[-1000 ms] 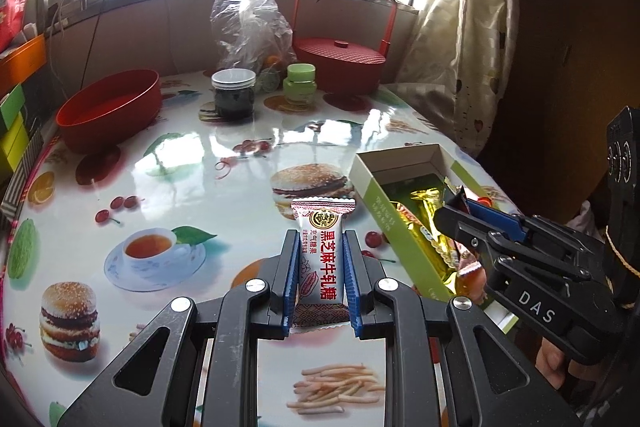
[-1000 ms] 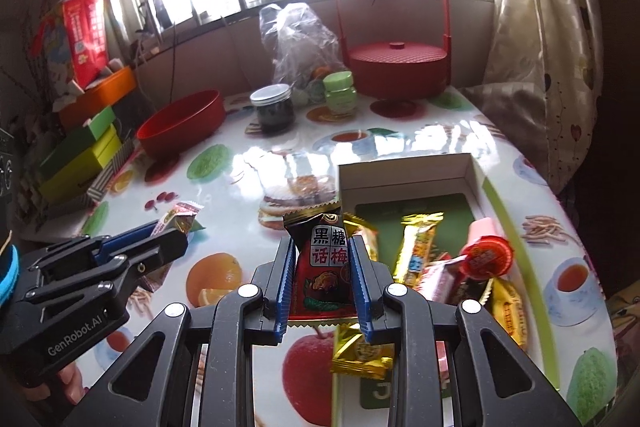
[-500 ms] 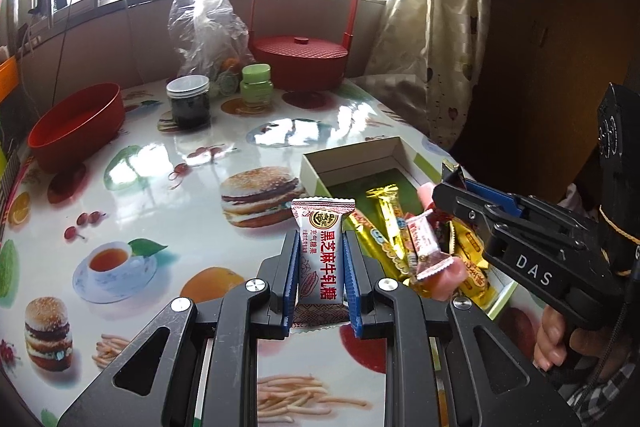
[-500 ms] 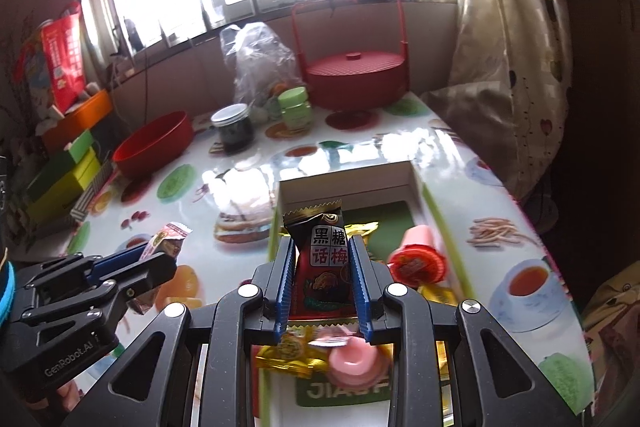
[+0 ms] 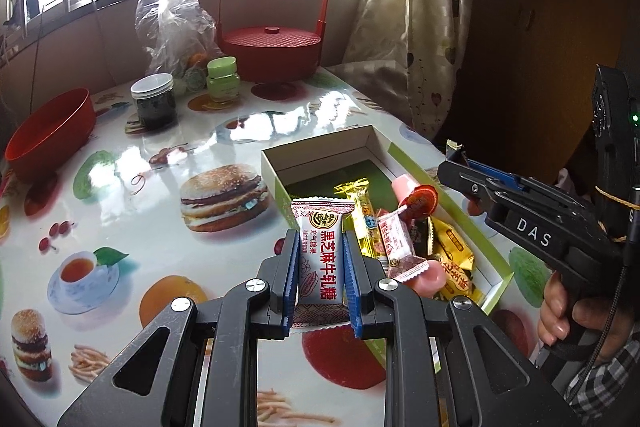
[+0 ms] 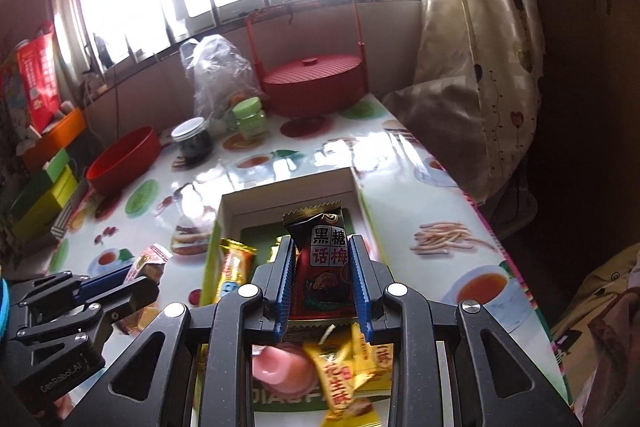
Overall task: Organize snacks
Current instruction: 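Open the right tool dropping the red packet into the box while the left releases the white packet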
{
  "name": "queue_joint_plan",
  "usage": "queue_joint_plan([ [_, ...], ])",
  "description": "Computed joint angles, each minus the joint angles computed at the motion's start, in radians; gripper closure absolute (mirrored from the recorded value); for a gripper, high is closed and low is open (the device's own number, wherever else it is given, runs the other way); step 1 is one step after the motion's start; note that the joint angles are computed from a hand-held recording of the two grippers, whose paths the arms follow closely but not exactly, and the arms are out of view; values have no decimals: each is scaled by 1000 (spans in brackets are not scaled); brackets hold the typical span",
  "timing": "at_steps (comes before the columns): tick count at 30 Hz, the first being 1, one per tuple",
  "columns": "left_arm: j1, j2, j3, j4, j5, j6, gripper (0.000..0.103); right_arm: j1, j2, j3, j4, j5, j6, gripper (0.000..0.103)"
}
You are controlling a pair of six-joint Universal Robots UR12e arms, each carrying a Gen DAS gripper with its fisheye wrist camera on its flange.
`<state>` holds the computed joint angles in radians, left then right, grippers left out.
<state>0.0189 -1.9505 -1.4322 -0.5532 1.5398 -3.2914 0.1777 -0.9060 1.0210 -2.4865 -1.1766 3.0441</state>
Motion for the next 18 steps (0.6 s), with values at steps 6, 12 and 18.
queue_joint_plan([
  [6,-2,-20,26,-14,-7,4,81,-6,25,-39,35,-2,-1,78],
  [12,-3,-47,63,-27,-19,8,81,-8,52,-86,67,-4,-20,78],
  [18,-1,-78,105,-46,-25,10,81,-6,91,-156,110,0,-46,78],
])
